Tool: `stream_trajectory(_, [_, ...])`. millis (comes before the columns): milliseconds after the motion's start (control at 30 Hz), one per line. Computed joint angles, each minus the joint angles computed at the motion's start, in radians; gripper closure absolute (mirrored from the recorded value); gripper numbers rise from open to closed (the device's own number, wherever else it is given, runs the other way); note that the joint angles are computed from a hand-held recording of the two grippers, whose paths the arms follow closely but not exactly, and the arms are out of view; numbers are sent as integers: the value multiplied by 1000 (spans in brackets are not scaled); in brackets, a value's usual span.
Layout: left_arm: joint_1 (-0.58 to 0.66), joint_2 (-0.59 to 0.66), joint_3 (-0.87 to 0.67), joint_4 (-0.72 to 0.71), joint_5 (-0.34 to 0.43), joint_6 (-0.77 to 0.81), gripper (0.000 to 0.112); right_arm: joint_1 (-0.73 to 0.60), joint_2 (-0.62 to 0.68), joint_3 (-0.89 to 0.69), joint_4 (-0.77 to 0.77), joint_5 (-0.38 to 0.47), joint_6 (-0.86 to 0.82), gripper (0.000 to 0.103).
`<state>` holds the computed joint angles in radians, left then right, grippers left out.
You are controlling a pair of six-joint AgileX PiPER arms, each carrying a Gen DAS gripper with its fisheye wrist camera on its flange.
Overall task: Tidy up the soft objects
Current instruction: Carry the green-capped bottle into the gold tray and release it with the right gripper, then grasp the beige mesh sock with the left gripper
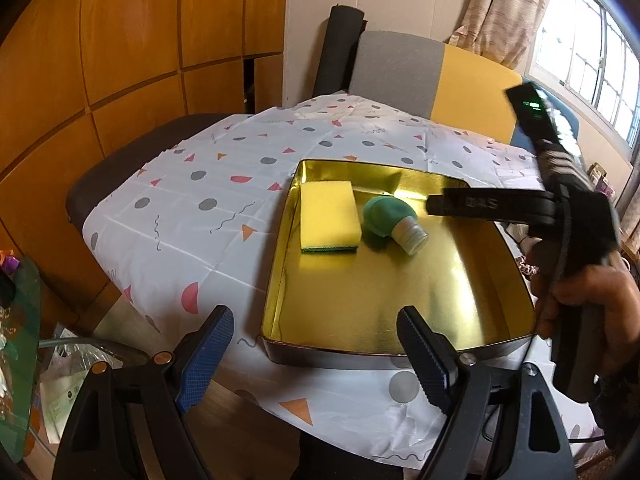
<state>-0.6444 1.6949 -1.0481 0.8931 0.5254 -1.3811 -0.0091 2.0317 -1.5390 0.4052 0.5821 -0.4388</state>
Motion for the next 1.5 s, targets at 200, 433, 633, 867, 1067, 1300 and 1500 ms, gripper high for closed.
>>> stream_trajectory(200, [-32, -6, -15, 16, 21, -1, 27, -98, -162, 221, 194, -86, -273, 15])
stream_trajectory(433, [-79, 9, -46, 11, 41, 24, 27, -211, -271, 369, 320, -136, -480, 12])
stream_trajectory(633, [-112, 30, -82, -12, 61, 62, 27, -325, -314, 431, 410, -144, -625, 11])
stream_trajectory(867, [-134, 65, -139, -57, 77, 127, 27, -475, -317, 432, 486, -143, -754, 11])
stream_trajectory(1067, [-139, 94, -191, -137, 56, 205, 28, -615, -254, 369, 539, -168, -813, 10])
stream_trajectory(1300, [-131, 145, -291, -289, 51, 345, 29, -746, -132, 281, 569, -217, -767, 8])
stream_trajectory(1500, [-128, 262, -511, -514, 93, 595, 40, -817, -70, 168, 484, -102, -537, 8])
